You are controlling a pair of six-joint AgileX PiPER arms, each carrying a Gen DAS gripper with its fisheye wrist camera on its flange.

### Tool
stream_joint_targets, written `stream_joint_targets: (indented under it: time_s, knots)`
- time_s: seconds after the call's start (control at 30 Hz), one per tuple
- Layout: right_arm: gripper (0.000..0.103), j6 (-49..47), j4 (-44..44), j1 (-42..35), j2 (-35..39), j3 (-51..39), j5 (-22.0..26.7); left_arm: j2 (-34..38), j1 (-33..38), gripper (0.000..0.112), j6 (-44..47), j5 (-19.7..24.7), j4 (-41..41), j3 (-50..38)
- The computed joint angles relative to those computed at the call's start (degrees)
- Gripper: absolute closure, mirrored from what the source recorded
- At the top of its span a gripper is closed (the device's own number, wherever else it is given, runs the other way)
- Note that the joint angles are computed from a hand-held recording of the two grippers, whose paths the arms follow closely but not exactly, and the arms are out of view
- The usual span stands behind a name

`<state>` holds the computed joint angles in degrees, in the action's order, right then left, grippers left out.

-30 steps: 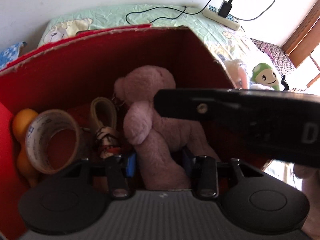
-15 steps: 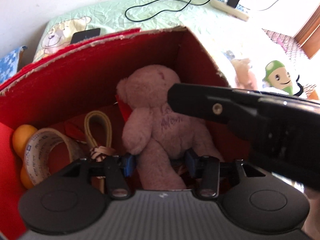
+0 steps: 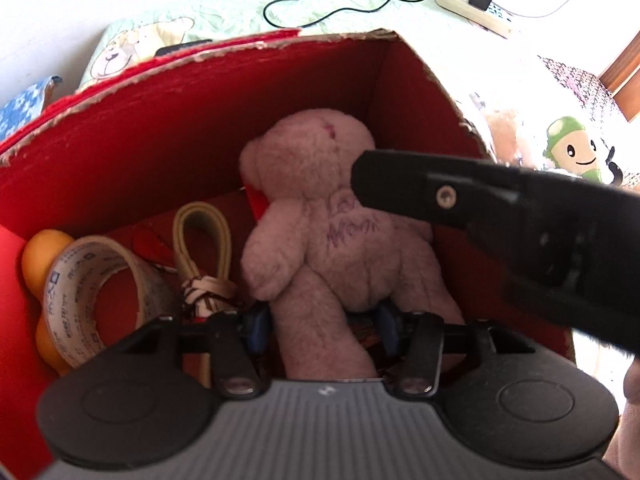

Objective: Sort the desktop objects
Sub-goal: 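Lower the pink teddy bear into the red box with the right gripper, then open the right gripper to release the bear inside the box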

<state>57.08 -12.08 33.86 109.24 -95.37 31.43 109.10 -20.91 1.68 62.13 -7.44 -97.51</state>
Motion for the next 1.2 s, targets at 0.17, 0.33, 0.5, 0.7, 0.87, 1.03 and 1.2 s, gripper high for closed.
stream_joint_targets:
  time_s: [0.17,0.33,0.5,0.7,0.87,1.03,1.2]
  knots:
    - [0.085,0.5,0.8,-0.3,-0.1,0.0,0.1,-0.3,-0.4,0.055,0.4,-1.6,0.8,0.9]
    - [0.088,3.1,-4.4,1.2,0.8,-1.6,2.5,0.1,-0.3,0.053,1.2,-1.9,0.7,0.7]
    - [0.091,4.4,-6.6,1.6,0.9,-1.6,3.2,-0.2,-0.3,0.053,2.0,-2.9,0.7,1.4]
    - [0.091,2.8,-4.7,1.4,2.0,-4.6,6.6,-3.8,0.1,0.053,3.4,-3.9,0.7,5.8]
    - [0.091,3.9,-6.6,2.3,2.4,-5.8,8.7,-8.5,-1.0,0.053,0.7,-6.2,3.2,9.8]
    - [0.088,4.8,-6.9,2.6,1.7,-5.3,8.9,-11.9,-3.1,0.053,-2.6,-7.9,7.4,13.3]
    - [0.079,6.4,-10.8,4.2,0.1,-3.9,9.1,-8.8,-0.4,0.060,-2.5,-2.5,5.2,7.2]
